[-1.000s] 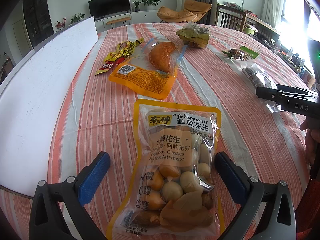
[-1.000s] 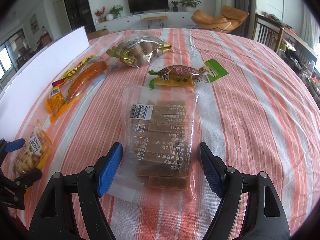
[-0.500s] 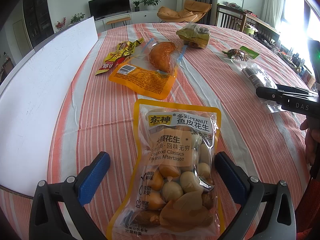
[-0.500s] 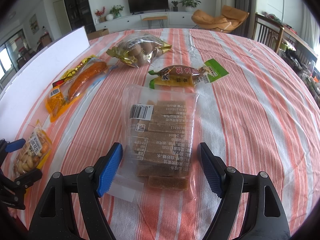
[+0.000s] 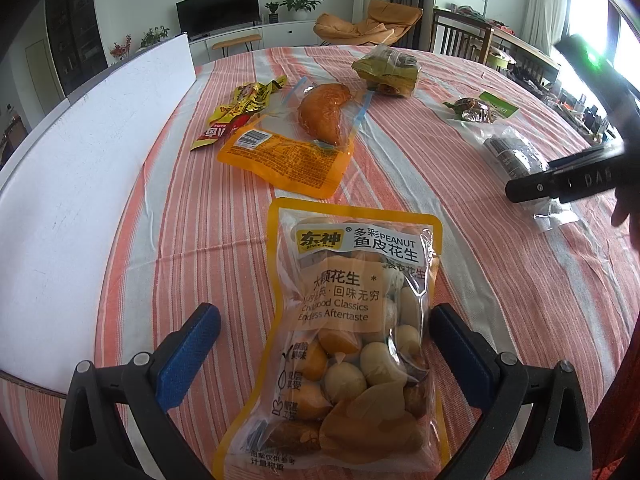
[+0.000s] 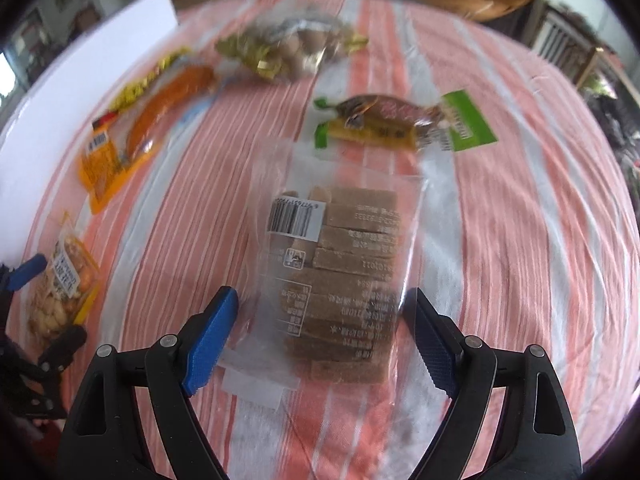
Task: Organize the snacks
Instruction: 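Lift the wafer bag with the right tool while the left tool lifts the peanut packet, then carry both packets over the white box and open both tools to drop them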
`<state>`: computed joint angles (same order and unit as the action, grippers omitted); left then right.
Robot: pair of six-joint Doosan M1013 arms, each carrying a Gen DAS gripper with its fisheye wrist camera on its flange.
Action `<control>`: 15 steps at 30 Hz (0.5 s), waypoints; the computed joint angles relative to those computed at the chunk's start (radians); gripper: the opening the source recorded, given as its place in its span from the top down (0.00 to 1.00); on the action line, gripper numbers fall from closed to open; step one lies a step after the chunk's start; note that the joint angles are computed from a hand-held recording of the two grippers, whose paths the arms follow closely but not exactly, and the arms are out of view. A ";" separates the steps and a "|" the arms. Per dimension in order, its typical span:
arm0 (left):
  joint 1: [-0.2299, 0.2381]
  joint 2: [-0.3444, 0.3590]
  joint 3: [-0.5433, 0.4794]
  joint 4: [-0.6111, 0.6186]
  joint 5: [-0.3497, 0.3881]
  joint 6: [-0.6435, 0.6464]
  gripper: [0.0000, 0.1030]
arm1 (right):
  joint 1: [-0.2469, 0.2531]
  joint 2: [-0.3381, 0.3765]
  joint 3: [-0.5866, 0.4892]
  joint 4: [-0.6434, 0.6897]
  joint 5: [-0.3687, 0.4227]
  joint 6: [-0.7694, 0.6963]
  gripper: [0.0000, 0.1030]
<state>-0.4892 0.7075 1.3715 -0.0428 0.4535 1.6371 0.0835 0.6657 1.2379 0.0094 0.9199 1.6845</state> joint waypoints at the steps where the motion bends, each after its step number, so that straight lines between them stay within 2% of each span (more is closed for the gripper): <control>1: 0.000 -0.001 0.001 0.000 0.000 0.000 0.00 | -0.003 0.013 -0.026 0.011 0.043 -0.018 0.15; 5: 0.000 0.000 0.000 0.001 0.000 0.000 0.00 | -0.007 0.050 -0.098 0.020 0.153 -0.054 0.11; 10: 0.000 -0.001 0.001 0.004 0.003 -0.002 0.00 | -0.006 0.065 -0.123 0.016 0.183 -0.052 0.09; 12: 0.000 0.000 -0.010 0.003 0.045 0.006 0.01 | -0.006 0.074 -0.139 0.017 0.203 -0.060 0.11; 13: 0.003 -0.003 -0.016 -0.024 0.081 0.046 0.12 | -0.005 0.080 -0.153 0.009 0.218 -0.060 0.13; 15: 0.002 -0.020 -0.008 -0.060 0.107 0.124 0.40 | -0.006 0.080 -0.159 0.013 0.218 -0.044 0.28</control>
